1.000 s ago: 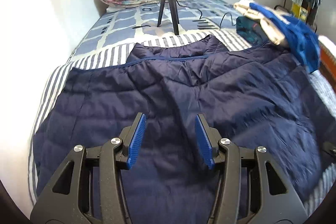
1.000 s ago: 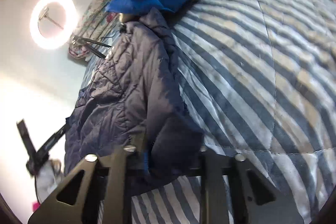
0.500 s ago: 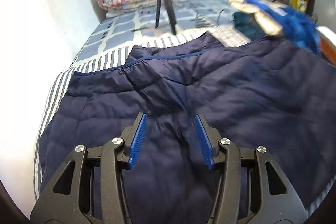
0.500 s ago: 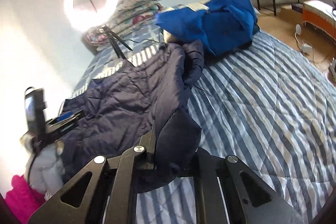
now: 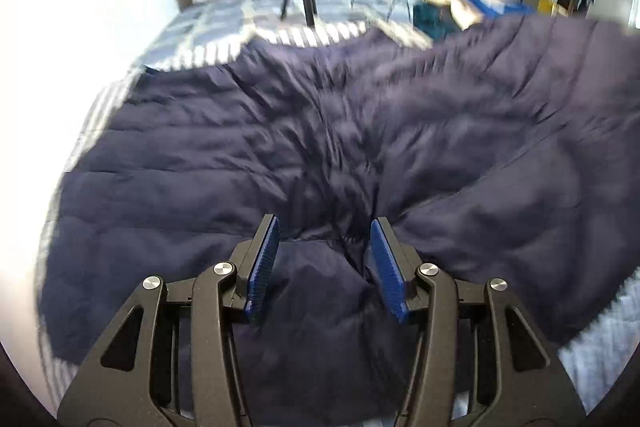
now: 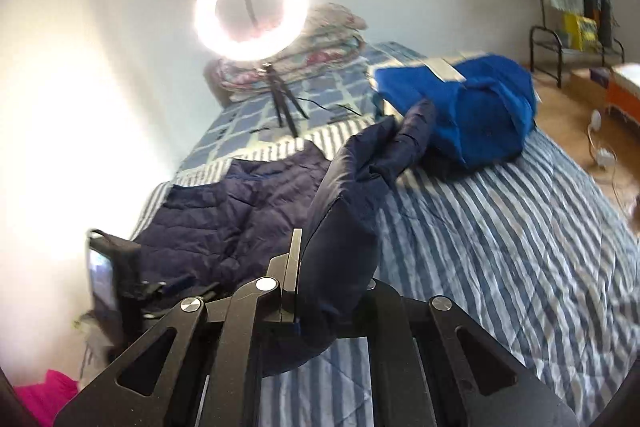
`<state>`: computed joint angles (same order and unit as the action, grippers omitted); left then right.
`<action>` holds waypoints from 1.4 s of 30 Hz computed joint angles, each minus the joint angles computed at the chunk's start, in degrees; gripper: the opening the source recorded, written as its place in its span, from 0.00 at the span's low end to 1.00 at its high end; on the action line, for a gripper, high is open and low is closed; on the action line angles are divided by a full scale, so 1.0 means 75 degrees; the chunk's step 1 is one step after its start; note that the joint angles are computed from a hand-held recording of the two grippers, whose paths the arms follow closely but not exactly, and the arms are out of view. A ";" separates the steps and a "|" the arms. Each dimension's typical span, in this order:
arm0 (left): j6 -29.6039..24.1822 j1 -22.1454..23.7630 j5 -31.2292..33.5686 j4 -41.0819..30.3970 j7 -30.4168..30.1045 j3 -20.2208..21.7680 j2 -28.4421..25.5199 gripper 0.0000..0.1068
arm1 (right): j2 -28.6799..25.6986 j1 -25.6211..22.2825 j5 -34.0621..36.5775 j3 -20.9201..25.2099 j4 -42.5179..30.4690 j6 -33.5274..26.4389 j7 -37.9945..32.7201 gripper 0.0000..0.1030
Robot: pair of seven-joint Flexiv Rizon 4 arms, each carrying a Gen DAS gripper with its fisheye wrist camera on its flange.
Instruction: Fold large clothes
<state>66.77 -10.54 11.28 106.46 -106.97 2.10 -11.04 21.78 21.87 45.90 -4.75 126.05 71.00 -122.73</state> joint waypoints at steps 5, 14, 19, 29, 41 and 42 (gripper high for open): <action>-0.0029 0.0164 -0.1158 0.1236 0.0747 -0.0139 0.1960 0.48 | 0.0300 0.0282 -0.0166 0.0236 0.0028 0.0142 -0.0246 0.07; -0.0287 0.0362 -0.2012 0.3362 0.0111 -0.0354 0.4993 0.48 | 0.0499 0.1214 -0.0687 0.0697 0.0060 0.0574 -0.0173 0.08; -0.0525 0.1016 -0.1266 0.3557 -0.0299 -0.0783 0.5821 0.48 | 0.0194 0.1910 -0.1014 0.1049 -0.0024 0.0909 -0.0007 0.08; -0.0833 0.1504 -0.0947 0.3968 -0.0446 -0.0619 0.6768 0.48 | -0.2153 0.3109 -0.0759 0.1968 -0.1068 0.0827 -0.0193 0.07; -0.0708 0.1824 -0.0954 0.4153 -0.0571 -0.0538 0.6971 0.48 | -0.3435 0.1745 -0.0825 0.3663 -0.1547 0.0326 -0.0757 0.14; -0.0689 0.1803 -0.0964 0.4174 -0.0532 -0.0503 0.7003 0.48 | -0.3324 0.1569 -0.0490 0.3725 -0.1662 -0.0011 -0.0995 0.20</action>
<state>61.60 2.99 4.05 137.76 -110.96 -1.68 41.48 -3.15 33.64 42.22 23.18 113.58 70.91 -130.19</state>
